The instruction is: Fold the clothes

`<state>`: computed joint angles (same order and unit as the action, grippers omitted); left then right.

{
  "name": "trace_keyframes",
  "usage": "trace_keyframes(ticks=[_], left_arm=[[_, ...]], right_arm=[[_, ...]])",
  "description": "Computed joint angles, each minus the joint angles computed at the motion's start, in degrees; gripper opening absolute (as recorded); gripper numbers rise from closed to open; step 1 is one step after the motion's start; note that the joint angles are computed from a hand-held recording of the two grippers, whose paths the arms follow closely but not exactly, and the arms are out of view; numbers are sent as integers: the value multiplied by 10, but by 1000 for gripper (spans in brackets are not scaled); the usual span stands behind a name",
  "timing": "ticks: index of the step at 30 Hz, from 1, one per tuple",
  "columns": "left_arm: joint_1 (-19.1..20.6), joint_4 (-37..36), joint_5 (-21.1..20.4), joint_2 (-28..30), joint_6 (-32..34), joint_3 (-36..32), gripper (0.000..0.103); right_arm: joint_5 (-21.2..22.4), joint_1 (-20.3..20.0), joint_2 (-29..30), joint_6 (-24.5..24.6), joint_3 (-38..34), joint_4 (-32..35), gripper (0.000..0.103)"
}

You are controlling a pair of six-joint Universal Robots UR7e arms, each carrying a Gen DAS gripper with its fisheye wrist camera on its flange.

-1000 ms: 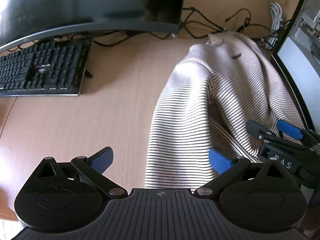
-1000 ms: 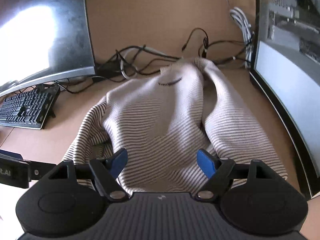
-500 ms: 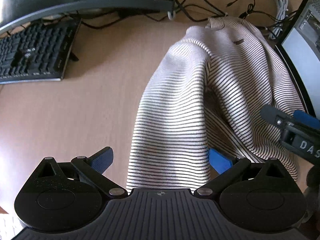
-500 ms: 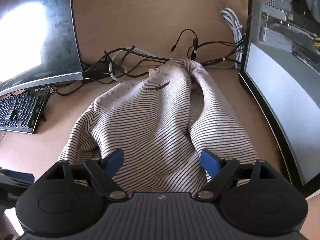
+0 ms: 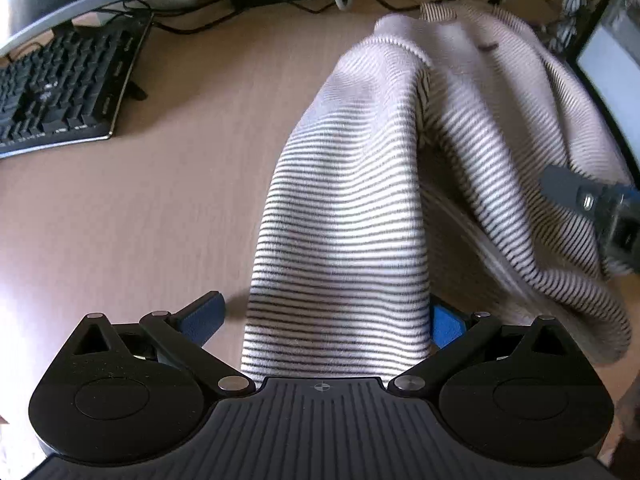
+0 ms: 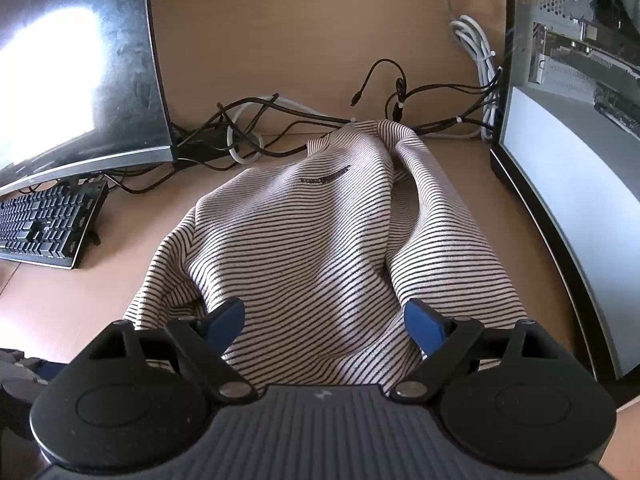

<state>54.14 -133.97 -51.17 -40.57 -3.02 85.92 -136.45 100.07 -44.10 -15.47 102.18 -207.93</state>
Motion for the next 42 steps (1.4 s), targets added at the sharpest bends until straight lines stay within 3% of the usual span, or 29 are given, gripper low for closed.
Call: trace_keyframes(ticks=[7, 8, 9, 11, 15, 23, 27, 31, 34, 37, 38, 41, 42], left_arm=[[-3, -22, 11, -3, 2, 18, 100], [-4, -42, 11, -6, 16, 27, 87], [-4, -55, 7, -8, 26, 32, 59], [-1, -67, -7, -13, 35, 34, 37], [9, -85, -27, -25, 40, 42, 24], [23, -115, -8, -26, 44, 32, 22], [31, -155, -10, -24, 84, 23, 20], [50, -295, 12, -10, 180, -24, 19], [55, -434, 80, 36, 307, -103, 19], [59, -520, 110, 79, 400, -187, 22], [61, -519, 112, 83, 400, -205, 24], [66, -449, 94, 52, 312, -184, 27], [69, -426, 85, 39, 288, -169, 32]], right_arm=[[8, -11, -9, 6, 14, -23, 88], [8, -12, -11, 6, 15, -25, 88], [6, -13, -12, 7, 16, -28, 88], [5, -15, -16, 10, 19, -30, 88], [-1, -14, -16, 6, 17, -37, 88], [-13, -8, -11, -8, 6, -38, 88], [-19, -4, -8, -9, 2, -32, 88], [-22, 3, -8, -21, 3, -42, 88], [-26, 4, -8, -26, 1, -53, 88], [-30, 3, -9, -17, -1, -50, 88], [-28, 2, -10, -12, -1, -45, 88], [-13, 0, -7, -28, -8, -44, 87], [-10, -1, -4, -39, -13, -45, 81]])
